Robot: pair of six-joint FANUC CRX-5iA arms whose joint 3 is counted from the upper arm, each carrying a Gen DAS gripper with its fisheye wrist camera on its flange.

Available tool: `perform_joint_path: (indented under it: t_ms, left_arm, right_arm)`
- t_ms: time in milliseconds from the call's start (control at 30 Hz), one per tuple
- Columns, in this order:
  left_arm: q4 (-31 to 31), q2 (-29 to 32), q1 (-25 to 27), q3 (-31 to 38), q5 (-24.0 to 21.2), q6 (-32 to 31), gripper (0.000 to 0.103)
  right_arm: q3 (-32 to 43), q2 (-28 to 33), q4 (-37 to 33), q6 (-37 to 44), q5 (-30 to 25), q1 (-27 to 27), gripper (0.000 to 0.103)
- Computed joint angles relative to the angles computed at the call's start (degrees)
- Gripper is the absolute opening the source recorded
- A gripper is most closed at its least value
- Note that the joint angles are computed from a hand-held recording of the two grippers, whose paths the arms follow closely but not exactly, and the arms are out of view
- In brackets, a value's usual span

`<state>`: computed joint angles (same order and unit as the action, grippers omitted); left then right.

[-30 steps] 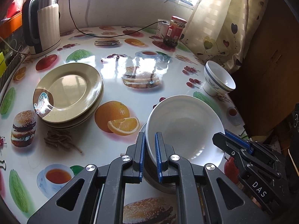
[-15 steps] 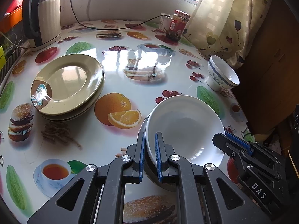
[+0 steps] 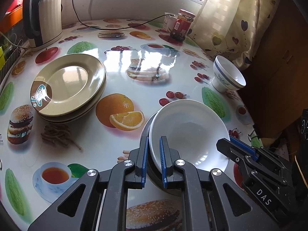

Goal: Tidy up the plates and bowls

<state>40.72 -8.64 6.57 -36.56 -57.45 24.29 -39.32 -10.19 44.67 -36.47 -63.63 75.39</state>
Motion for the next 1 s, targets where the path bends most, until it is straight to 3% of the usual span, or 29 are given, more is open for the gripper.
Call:
perform_joint_path:
  t_ms: [600,800,1000]
  left_arm:
    - [0.14,0.00,0.04,0.06,-0.79,-0.03,0.013]
    - [1.56,-0.42,0.12,-0.10,-0.14,-0.60,0.014]
    - [2.67,-0.46,-1.01,0.79,0.30,-0.92,0.019]
  right_arm:
    - [-0.53,-0.83,0.18,-0.77,-0.52,0.34,0.018]
    - [-0.67,-1.28,0.08,-1.34,-1.18,0.57,0.023]
    - [-0.69,-1.84,0.87,-1.97,-3.34,0.90,0.025]
